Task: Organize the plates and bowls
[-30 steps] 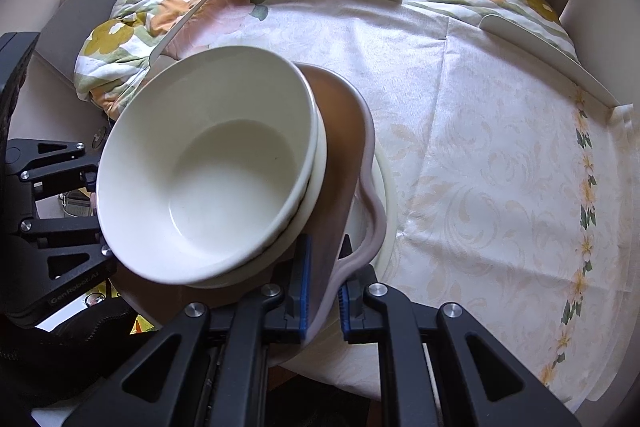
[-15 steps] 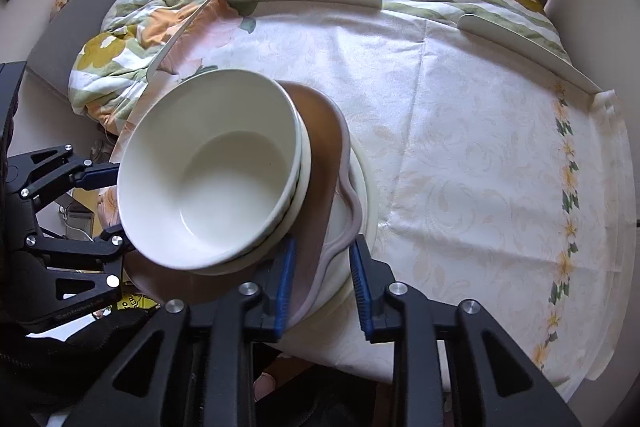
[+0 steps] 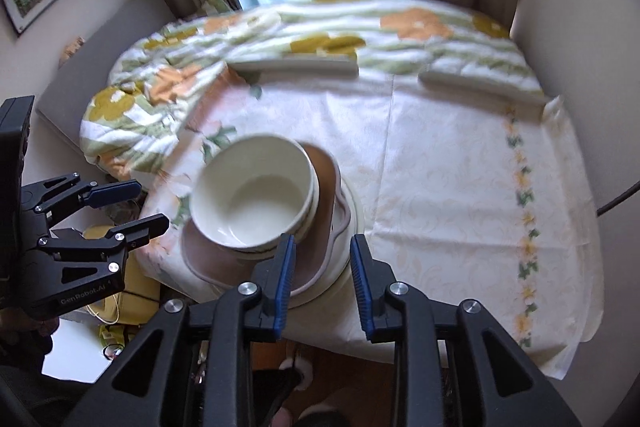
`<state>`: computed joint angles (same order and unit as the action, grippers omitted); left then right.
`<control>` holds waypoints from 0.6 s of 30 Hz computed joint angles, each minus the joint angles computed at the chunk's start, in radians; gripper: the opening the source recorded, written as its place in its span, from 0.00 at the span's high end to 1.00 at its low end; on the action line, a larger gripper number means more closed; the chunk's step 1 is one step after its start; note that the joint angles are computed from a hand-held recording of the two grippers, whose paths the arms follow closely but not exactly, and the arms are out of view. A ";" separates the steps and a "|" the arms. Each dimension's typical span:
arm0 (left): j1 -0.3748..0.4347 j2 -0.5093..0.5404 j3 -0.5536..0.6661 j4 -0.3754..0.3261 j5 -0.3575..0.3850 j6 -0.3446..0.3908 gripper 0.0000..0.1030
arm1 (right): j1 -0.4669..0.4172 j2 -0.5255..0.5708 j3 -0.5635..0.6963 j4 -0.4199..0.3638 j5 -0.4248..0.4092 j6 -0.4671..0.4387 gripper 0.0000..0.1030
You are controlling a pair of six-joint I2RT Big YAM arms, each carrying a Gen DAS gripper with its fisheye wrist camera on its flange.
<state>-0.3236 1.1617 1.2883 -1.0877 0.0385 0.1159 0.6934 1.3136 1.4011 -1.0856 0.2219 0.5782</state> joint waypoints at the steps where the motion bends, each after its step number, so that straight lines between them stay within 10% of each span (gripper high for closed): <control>1: -0.017 -0.037 -0.002 0.019 -0.018 -0.032 0.55 | 0.014 -0.021 0.002 0.003 0.035 -0.005 0.75; 4: -0.084 -0.136 0.002 0.062 -0.099 -0.122 0.36 | 0.063 -0.097 0.010 -0.004 0.147 -0.012 0.67; 7: -0.168 -0.239 -0.015 0.133 -0.206 -0.197 0.00 | 0.120 -0.164 0.015 -0.023 0.269 0.015 0.19; 18: -0.390 -0.376 -0.039 0.137 -0.484 -0.317 0.00 | 0.314 -0.284 0.013 -0.178 0.617 0.206 0.18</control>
